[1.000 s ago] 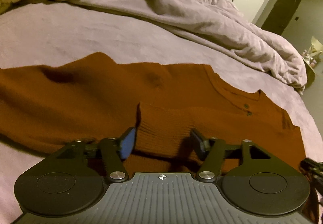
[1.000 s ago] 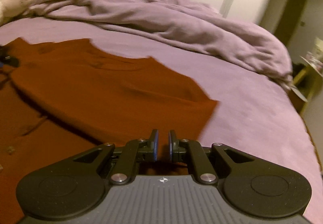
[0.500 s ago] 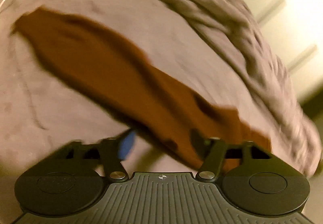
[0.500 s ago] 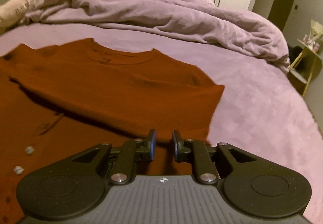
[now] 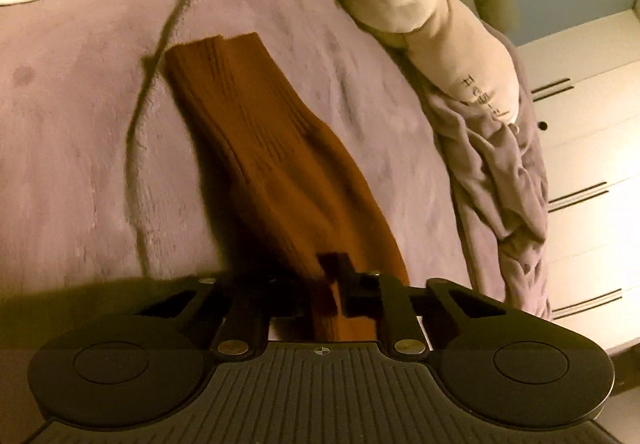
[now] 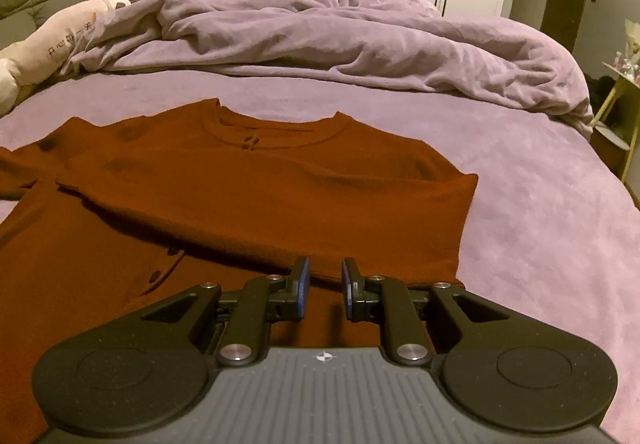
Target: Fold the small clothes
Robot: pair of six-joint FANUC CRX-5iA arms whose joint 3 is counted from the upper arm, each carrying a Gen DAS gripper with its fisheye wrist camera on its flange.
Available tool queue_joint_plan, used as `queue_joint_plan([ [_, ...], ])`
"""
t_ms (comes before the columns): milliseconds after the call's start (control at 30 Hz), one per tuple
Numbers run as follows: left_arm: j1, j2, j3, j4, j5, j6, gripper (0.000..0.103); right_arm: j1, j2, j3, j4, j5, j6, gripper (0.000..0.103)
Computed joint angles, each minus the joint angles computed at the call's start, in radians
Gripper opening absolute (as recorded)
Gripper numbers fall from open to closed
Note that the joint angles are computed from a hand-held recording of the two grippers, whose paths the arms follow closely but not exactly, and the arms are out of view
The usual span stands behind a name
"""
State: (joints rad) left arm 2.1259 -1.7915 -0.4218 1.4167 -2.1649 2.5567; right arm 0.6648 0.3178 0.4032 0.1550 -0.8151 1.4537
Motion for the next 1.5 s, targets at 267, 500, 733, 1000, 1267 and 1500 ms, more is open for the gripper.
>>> queue_joint_plan([
  [267, -0.027, 0.084, 0.134, -0.002, 0.065, -0.268, 0.008, -0.009, -0.013, -0.019, 0.014, 0.016, -0.061, 0.016],
  [500, 0.122, 0.261, 0.510, 0.559, 0.256, -0.368, 0.008, -0.020, -0.045, -0.064, 0.017, 0.064, -0.107, 0.016],
  [733, 0.221, 0.418, 1.076, 1.078, 0.500, -0.218, 0.039, -0.034, -0.068, -0.086, -0.019, 0.084, -0.114, 0.017],
  [1000, 0.191, 0.391, 1.100, 1.079, 0.297, -0.056, 0.061, -0.079, -0.005, 0.068, -0.216, -0.031, -0.014, 0.019],
  [1267, 0.171, 0.321, 0.921, 0.937, 0.139, -0.110, 0.071, -0.135, 0.255, 0.502, -0.546, -0.286, 0.039, 0.041],
  [1500, 0.156, 0.265, 0.811, 0.911, 0.136, -0.134, 0.072, -0.109, 0.505, 0.876, -0.513, -0.463, -0.053, 0.046],
])
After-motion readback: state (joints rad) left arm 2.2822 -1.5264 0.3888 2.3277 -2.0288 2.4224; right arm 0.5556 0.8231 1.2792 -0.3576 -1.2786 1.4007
